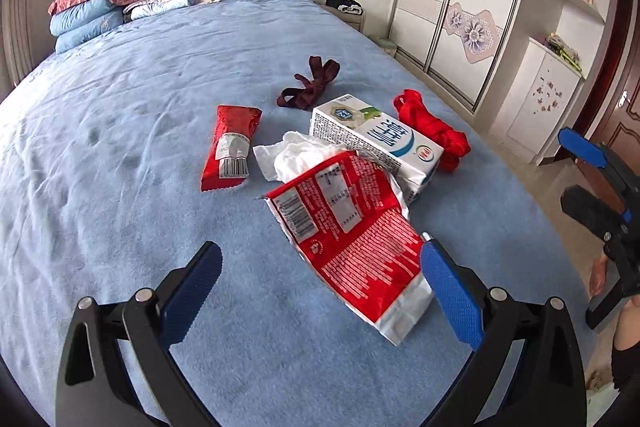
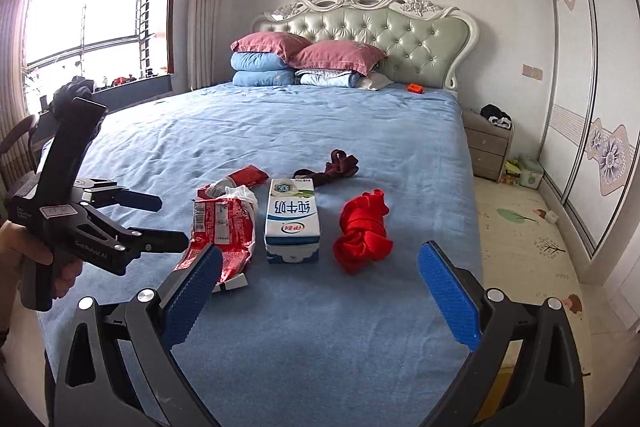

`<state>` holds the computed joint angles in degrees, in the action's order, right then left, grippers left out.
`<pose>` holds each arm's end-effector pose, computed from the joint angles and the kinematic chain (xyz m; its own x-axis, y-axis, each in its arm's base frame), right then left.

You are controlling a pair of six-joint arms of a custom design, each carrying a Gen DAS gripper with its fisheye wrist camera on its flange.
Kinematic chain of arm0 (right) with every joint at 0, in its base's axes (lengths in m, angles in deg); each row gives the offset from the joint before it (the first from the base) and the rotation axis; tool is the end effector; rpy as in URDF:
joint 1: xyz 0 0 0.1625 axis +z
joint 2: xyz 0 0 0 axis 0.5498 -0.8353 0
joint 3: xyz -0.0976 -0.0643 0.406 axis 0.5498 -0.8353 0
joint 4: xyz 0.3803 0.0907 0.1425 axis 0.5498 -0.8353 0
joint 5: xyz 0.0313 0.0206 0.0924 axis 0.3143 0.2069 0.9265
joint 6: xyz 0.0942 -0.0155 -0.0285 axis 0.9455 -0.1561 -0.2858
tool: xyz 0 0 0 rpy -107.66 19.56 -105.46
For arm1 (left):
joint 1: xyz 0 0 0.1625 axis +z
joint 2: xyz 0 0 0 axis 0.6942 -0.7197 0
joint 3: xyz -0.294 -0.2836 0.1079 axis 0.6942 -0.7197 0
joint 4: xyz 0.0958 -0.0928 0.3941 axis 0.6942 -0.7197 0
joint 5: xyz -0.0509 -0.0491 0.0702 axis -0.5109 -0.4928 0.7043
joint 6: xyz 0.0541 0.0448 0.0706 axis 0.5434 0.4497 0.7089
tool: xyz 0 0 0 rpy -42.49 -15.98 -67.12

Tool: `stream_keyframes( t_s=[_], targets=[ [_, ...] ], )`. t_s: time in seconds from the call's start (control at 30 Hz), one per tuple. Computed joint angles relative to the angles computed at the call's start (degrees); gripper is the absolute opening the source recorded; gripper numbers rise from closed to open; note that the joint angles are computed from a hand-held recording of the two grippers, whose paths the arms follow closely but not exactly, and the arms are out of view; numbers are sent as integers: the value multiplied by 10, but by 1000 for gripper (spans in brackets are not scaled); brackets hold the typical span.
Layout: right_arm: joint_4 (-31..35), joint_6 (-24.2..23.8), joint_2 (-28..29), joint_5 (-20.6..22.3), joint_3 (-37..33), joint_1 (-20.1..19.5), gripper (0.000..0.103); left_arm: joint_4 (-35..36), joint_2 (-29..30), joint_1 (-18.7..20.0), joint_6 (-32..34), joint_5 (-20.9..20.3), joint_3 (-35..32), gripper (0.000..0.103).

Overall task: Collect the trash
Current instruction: 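Move both open tools back over the bed toward the remaining wrappers, then grasp the red snack wrapper with the left tool while the right tool grasps the white tissue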

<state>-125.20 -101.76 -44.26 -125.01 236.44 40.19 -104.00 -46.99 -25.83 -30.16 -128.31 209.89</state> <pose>0.0758 -0.3021 0.3206 -0.5734 -0.5787 0.5799 -0.8181 0.3659 -0.4437 -0.3159 -0.3224 0.0713 -0.7838 0.1300 -0.6073 0.4859 0.7374 -0.4692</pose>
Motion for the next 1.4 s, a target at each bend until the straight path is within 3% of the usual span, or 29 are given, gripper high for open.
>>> stream_keyframes(
  t_s=[0.1, 0.27, 0.6, 0.67, 0.8, 0.9, 0.93, 0.97, 1.07, 1.3, 1.4],
  targets=[
    [-17, 9, 25, -15, -2, 21, 95, -72, 10, 37, 57, -25, -1, 99],
    [-44, 13, 61, -35, -8, 34, 95, -130, 34, 78, 122, -64, -14, 99],
    [-53, 25, 103, -70, -24, 47, 95, -149, 53, 97, 169, -80, -31, 97],
    [-53, 24, 105, -71, -25, 46, 95, -151, 54, 93, 169, -83, -31, 85],
    [-63, 27, 107, -72, -24, 47, 95, -115, 59, 82, 168, -83, -41, 80],
    [-63, 22, 98, -65, -20, 44, 95, -100, 58, 77, 162, -87, -45, 67],
    [-63, 20, 94, -63, -19, 42, 95, -97, 58, 76, 161, -88, -46, 59],
    [-64, 19, 93, -63, -18, 43, 95, -98, 56, 76, 159, -90, -45, 50],
    [-65, 17, 90, -65, -17, 43, 95, -109, 51, 80, 144, -95, -40, 40],
    [-59, 16, 78, -58, -12, 34, 95, -156, 69, 77, 177, -118, -41, 21],
    [-59, 21, 77, -56, -12, 29, 95, -161, 79, 73, 183, -120, -46, 6]
  ],
)
